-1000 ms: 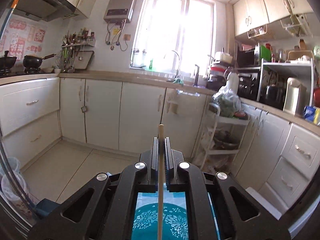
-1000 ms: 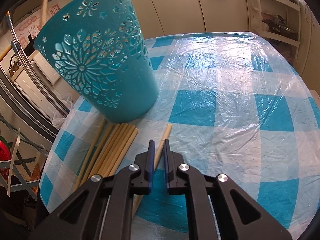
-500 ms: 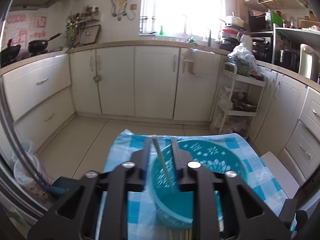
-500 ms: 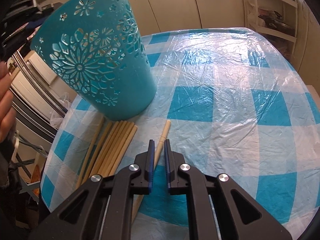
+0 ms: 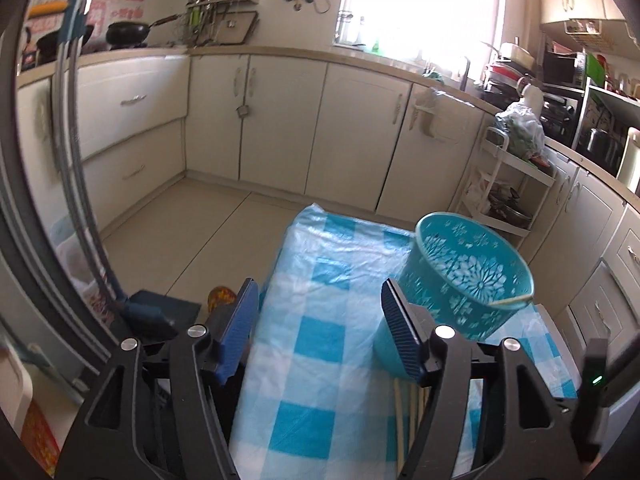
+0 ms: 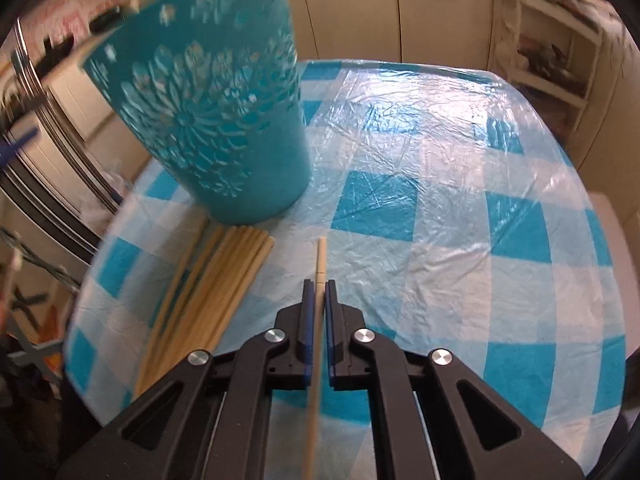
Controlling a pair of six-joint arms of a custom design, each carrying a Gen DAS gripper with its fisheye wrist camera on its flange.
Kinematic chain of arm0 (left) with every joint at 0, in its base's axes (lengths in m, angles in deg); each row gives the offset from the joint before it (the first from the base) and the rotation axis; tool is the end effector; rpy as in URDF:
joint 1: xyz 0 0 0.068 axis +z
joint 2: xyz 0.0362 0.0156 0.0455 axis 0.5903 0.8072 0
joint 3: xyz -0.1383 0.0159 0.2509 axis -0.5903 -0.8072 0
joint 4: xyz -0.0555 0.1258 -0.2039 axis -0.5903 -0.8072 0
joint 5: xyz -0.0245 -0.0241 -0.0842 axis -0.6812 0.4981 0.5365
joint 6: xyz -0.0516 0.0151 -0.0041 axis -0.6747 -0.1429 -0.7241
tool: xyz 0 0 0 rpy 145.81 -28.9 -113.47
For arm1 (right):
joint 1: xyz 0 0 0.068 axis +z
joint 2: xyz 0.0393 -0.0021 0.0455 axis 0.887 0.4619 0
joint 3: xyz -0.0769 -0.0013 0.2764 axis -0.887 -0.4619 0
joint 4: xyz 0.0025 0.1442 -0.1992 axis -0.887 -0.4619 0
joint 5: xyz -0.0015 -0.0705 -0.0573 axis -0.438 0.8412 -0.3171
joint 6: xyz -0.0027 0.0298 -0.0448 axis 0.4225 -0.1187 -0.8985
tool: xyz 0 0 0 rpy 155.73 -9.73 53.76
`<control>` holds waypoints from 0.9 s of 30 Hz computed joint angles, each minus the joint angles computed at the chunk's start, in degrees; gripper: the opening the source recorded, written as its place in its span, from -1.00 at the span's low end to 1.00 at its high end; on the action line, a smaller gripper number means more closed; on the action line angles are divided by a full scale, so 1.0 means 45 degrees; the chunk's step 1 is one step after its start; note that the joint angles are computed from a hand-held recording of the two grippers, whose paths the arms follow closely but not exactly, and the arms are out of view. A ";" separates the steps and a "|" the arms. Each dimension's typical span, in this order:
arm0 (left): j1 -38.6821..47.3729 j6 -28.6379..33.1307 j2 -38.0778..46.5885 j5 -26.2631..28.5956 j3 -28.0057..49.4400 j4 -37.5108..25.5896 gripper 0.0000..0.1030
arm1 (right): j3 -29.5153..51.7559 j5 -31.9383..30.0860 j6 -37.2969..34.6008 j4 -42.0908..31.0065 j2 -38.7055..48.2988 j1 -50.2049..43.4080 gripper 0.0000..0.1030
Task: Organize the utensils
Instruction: 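Open the left gripper to drop the chopstick into the basket while the right gripper grasps a chopstick, then lift the chopstick with the right gripper and drop it into the teal basket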
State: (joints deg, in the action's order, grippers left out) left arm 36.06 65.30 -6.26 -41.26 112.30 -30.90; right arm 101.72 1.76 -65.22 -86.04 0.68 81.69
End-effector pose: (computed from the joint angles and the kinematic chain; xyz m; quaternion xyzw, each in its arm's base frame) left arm 0.1980 0.0061 0.2804 -0.1871 0.8635 0.0016 0.4684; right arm 0.2500 0.0980 0.2140 -0.1698 0.9328 0.1945 0.2514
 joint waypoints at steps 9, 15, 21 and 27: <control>0.1388 -0.0185 -0.0598 0.1543 -0.1160 -0.0830 0.25 | 0.1351 -0.5005 0.1379 -0.0143 -0.2735 -0.1928 -0.89; 0.1102 -0.0234 -0.1102 0.1594 -0.0945 -0.1404 0.26 | 0.4047 -0.6061 0.3589 0.1500 -0.2037 -0.1602 -0.90; 0.1469 -0.0190 -0.1240 0.1957 -0.0919 -0.1524 0.27 | 0.6050 -0.4601 0.3612 0.1753 -0.1092 -0.0899 -0.90; 0.1739 -0.0208 -0.1136 0.2291 -0.1192 -0.1450 0.28 | 0.6089 -0.0436 0.2014 0.1876 -0.0454 0.0870 -0.90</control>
State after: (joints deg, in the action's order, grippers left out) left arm 43.88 64.37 -11.37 -30.95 106.94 -37.43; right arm 129.12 -0.20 -56.16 -77.59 -1.37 85.60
